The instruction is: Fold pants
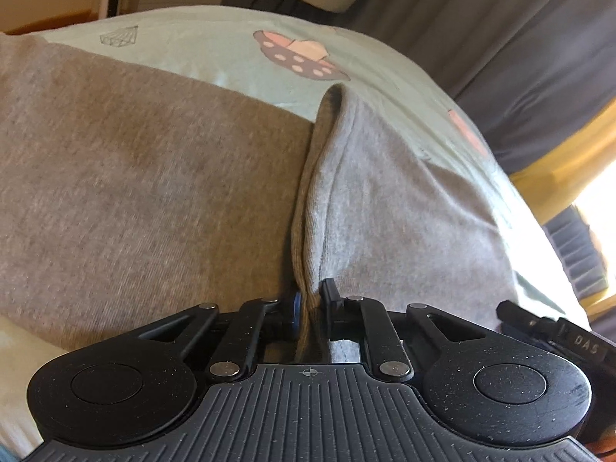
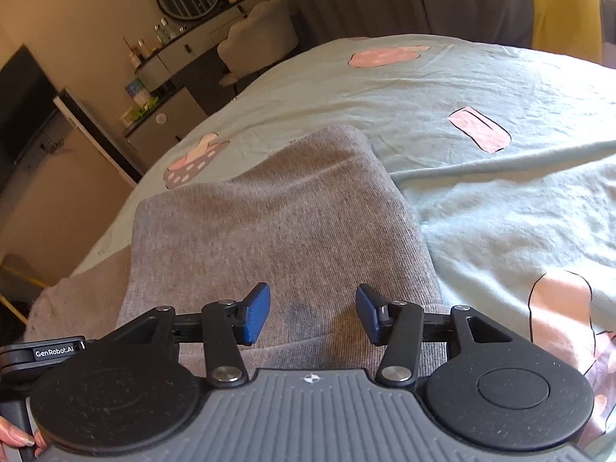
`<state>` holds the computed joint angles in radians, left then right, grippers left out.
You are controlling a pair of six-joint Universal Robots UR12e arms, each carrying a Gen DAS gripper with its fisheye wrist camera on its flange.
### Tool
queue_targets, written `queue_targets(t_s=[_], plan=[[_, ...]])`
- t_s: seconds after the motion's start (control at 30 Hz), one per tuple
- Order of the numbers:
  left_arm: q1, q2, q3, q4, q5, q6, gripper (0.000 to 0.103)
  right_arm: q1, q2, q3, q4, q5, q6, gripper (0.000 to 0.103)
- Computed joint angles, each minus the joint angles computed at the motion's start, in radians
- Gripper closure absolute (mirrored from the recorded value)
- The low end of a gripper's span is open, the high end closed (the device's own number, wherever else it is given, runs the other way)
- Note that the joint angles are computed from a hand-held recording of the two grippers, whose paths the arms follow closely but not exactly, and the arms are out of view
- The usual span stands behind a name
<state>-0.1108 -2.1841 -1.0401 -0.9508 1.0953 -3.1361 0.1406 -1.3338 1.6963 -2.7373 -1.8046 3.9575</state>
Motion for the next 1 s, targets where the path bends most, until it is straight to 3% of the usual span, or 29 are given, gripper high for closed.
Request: queue_targets(t_s=[0.2, 0.23, 0.33, 0.37, 0.4, 0.47, 0.57, 0.67, 0.77, 0.83, 0.93, 1.0], plan=[[0.003, -0.010, 0.011, -0.020, -0.008, -0.005, 0.088, 0.013, 0.009, -0.020, 0.028, -0.037, -0.060, 0.050], [0.005, -0.011, 0.012, -0.019, -0.010, -0.007, 0.084, 0.012, 0.009, -0.020, 0.032, -0.037, -0.057, 0.048], [0.016, -0.017, 0.024, -0.027, -0.007, -0.025, 0.052, 0.003, 0.009, -0.018, 0.037, -0.022, -0.036, 0.048], [0.023, -0.016, 0.022, -0.013, -0.011, -0.061, 0.048, 0.001, 0.009, -0.017, 0.036, -0.018, -0.031, 0.046], [0.031, -0.014, 0.018, 0.010, -0.007, -0.108, 0.046, 0.000, 0.010, -0.016, 0.034, -0.014, -0.028, 0.045], [0.054, -0.008, 0.011, 0.067, -0.013, -0.219, 0.023, -0.002, 0.010, -0.014, 0.027, -0.007, -0.022, 0.043], [0.097, 0.011, -0.020, 0.204, -0.025, -0.388, 0.007, -0.005, 0.010, -0.011, 0.019, 0.004, -0.016, 0.041], [0.139, 0.024, -0.027, 0.271, 0.026, -0.438, 0.005, -0.007, 0.009, -0.008, 0.009, 0.013, -0.017, 0.038], [0.175, 0.030, -0.026, 0.276, 0.101, -0.429, 0.004, -0.009, 0.010, -0.006, -0.001, 0.023, -0.016, 0.035], [0.199, 0.030, -0.024, 0.244, 0.133, -0.487, 0.005, -0.012, 0.011, -0.006, -0.008, 0.028, -0.015, 0.034], [0.239, 0.016, -0.028, 0.214, 0.082, -0.633, 0.006, -0.013, 0.014, -0.007, -0.012, 0.028, -0.011, 0.032], [0.256, 0.003, -0.023, 0.203, 0.054, -0.698, 0.012, -0.014, 0.016, -0.009, -0.009, 0.025, -0.007, 0.032]])
